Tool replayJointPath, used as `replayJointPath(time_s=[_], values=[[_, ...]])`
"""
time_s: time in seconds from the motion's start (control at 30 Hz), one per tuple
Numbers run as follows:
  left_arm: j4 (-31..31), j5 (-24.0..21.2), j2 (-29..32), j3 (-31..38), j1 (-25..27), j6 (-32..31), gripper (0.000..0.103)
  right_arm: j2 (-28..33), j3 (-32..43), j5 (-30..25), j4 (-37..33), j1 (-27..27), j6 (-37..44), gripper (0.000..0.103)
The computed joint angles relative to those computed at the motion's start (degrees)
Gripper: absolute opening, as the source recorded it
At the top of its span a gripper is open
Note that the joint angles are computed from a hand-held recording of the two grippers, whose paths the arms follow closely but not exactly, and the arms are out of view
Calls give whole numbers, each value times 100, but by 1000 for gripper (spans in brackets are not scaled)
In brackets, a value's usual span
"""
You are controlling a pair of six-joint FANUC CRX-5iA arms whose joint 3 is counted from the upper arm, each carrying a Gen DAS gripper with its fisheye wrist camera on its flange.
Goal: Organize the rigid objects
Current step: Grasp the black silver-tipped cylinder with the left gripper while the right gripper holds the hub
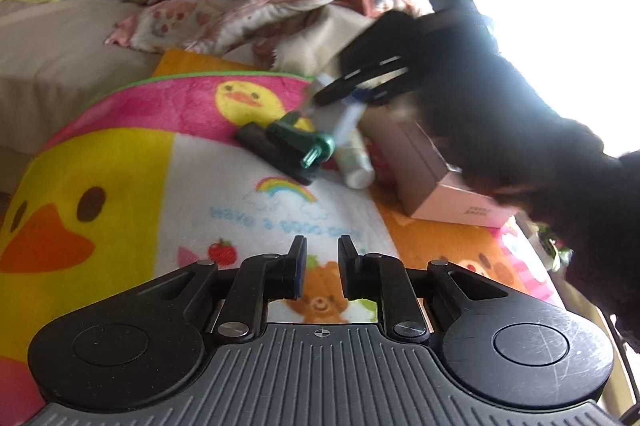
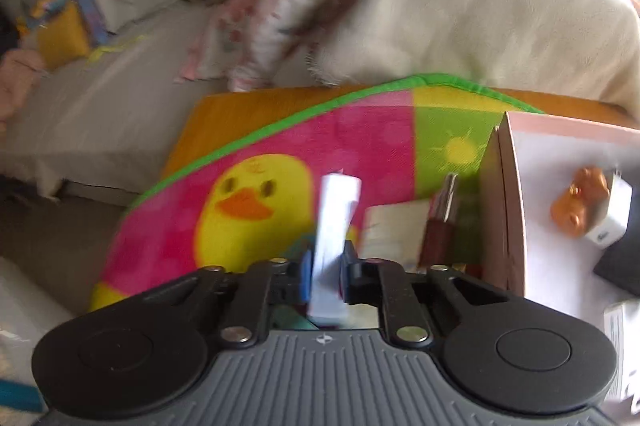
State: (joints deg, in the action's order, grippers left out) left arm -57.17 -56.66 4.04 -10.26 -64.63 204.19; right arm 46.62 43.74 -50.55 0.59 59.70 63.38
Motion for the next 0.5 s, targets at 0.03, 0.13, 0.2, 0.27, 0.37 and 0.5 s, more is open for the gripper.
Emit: replayJointPath(time_s=[0.03,0.13,0.2,0.27,0.37,0.5], values=[[19,66,-11,-34,43,41,18,-317,-429,314,-118,-1,211,12],[80,222,1,-66,129,64,18,-1366,-1820,1187,-327,31,800,12],[106,336,23,-53,188,12,18,-2002,-2607,1544,-487,40,1167,12],[149,409,83,7,256,-130,18,-2565,-3318,1766,-662,31,1485,12],[219,509,168,121,373,-391,18,-3164,-4020,1701,-1121,-95,1791,12],[355,593,312,345,551,-780,18,-3774,-5000,1884,-1086,-146,1439,12]])
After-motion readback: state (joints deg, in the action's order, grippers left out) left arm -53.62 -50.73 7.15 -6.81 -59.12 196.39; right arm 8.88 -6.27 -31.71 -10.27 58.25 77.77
